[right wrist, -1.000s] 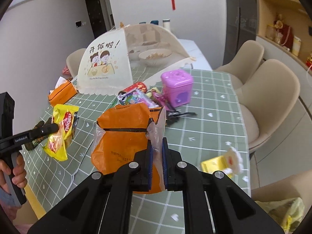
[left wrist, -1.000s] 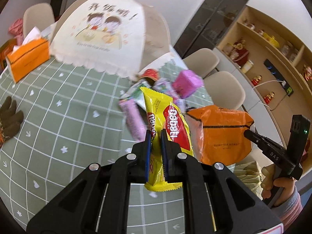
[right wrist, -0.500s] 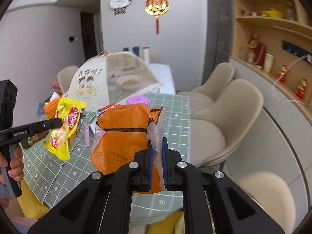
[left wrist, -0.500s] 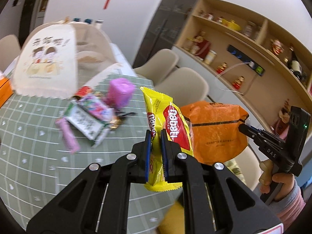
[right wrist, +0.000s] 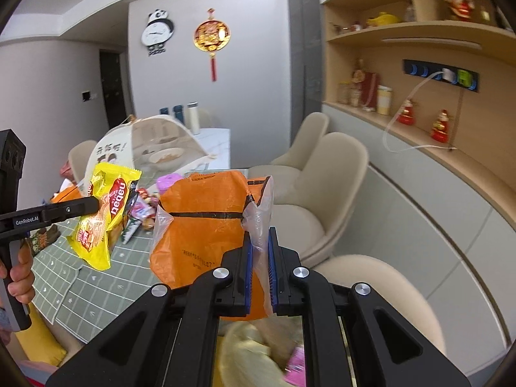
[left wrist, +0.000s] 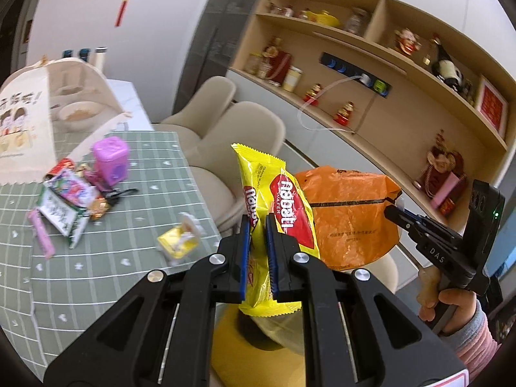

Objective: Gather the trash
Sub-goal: 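Carry the orange bag and yellow wrapper to the bin and release both inside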

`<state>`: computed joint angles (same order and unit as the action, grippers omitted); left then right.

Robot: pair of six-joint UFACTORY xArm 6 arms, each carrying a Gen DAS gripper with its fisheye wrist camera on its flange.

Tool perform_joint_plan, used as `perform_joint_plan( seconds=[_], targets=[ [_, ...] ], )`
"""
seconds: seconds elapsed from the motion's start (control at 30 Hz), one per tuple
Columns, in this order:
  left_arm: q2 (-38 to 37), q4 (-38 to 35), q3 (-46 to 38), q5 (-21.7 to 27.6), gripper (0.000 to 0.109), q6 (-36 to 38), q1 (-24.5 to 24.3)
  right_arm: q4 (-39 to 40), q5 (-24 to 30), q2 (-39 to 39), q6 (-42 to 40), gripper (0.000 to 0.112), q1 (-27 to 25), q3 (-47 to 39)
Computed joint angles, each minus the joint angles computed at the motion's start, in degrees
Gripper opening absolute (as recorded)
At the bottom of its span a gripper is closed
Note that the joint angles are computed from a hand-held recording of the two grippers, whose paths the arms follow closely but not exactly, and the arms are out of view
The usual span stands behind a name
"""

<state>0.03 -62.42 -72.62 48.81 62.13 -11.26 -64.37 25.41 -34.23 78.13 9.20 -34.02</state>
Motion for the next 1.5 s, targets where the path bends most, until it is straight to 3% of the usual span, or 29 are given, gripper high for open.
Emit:
perform_joint_plan(
  seconds=[0.37,0.5,0.6,0.9,1.03,1.13,1.3,1.37,1.5],
  targets=[
    [-3.1,0.5,3.9,-1.0,0.009,-1.2,-8.2,7.5,4.7,-18.1,-8.1,0.01,-6.6,14.7],
    [-3.5,1.3,5.4,-2.4,0.009,-0.8,-10.0,9.6,3.5,-19.8,-9.9,0.01,-10.2,18.5],
    [-2.6,2.4,5.9,-3.8,0.009,-1.6,-11.1,9.3,0.0,-16.7,-9.8,0.01,-13.2,20.4],
    [0.8,7.8,5.6,-9.7,0.009,-6.2,-12.1,-3.6,-18.2,17.1,-1.3,0.01,-18.7,11.9],
    [2.4,10.2,5.1,-10.9,0.009,-8.2,-12.0,-3.3,-22.0,23.4,-2.2,0.01,-18.3,9.5],
    [3.8,11.3,4.8,-10.8,0.009,-8.6,-12.5,-0.5,-21.7,23.5,-4.9,0.01,-17.8,10.0],
    [6.2,11.9,4.5,-9.9,0.009,-8.1,-14.6,1.4,-26.4,19.1,-6.3,0.016,-22.0,13.9],
    [7.1,12.3,4.4,-9.5,0.009,-8.4,-15.8,-0.8,-29.1,16.3,-4.7,0.031,-24.5,15.8],
    [9.4,13.9,3.8,-10.5,0.009,-8.6,-19.2,-10.4,-31.6,9.8,4.6,0.035,-28.8,18.3]
  ],
)
